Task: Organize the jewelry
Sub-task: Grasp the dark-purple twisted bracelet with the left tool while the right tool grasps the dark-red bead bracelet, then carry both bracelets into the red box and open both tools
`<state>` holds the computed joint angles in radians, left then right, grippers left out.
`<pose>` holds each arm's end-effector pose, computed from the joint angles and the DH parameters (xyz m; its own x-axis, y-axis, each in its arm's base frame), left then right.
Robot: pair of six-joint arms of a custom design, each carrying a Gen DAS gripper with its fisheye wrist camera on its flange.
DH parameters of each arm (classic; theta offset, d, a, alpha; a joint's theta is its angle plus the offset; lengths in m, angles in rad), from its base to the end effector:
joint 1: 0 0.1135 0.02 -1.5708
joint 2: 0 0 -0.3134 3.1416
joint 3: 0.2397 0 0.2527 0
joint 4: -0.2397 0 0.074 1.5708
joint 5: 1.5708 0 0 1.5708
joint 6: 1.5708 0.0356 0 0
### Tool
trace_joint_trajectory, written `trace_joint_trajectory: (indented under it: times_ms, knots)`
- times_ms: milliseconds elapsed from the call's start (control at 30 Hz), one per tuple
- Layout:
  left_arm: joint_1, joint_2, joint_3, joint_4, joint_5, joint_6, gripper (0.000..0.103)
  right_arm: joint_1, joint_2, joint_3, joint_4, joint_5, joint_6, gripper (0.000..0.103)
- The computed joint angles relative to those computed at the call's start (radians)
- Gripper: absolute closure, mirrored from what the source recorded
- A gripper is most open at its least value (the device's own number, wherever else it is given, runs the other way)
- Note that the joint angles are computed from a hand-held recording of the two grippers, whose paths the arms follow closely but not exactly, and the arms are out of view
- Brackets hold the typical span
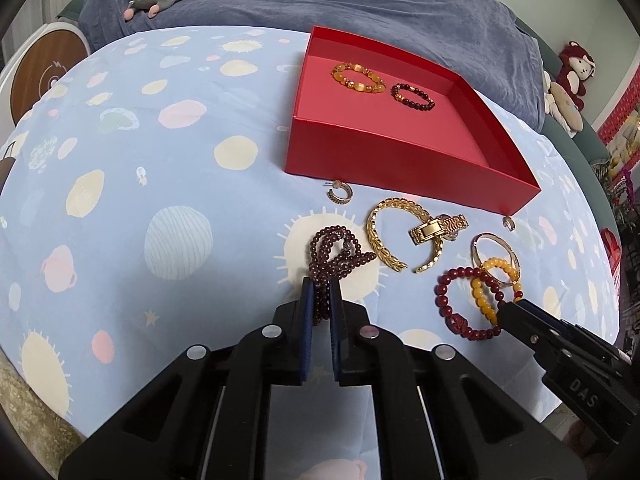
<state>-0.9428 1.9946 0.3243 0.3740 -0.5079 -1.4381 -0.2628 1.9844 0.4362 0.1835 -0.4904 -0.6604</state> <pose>0.1390 -0.1619 0.0478 -0.6989 -0.5115 -0.4999 -0.4772 0.8541 -0.2067 0.2294 -0.0444 0.0532 -0.8300 -0.3371 -0.4444 -0.4723 0.8485 0.2385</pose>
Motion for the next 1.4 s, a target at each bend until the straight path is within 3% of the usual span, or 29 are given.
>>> trace_joint_trajectory:
  times_ms: [367, 767, 1133, 1267, 1400]
  knots:
    - [-0.016, -0.041, -0.006, -0.024, -0.006, -0.011, 0.096, 0.020, 0.034, 0.030, -0.007, 0.004, 0.020, 0.096]
    - [-0.030, -0.237, 0.001, -0.169, -0.032, 0.029, 0.100, -0.107, -0.147, 0.098, -0.292, -0.122, -0.055, 0.096]
    - [0.080, -0.470, 0.042, -0.296, -0.041, 0.204, 0.100, -0.097, -0.210, 0.281, -0.464, -0.212, 0.048, 0.096]
    - [0.178, -0.509, 0.083, -0.307, -0.016, 0.330, 0.100, -0.025, -0.194, 0.333, -0.432, -0.208, 0.129, 0.096]
    - [0.310, -0.478, 0.131, -0.240, 0.048, 0.465, 0.100, 0.080, -0.159, 0.388, -0.375, -0.183, 0.229, 0.096]
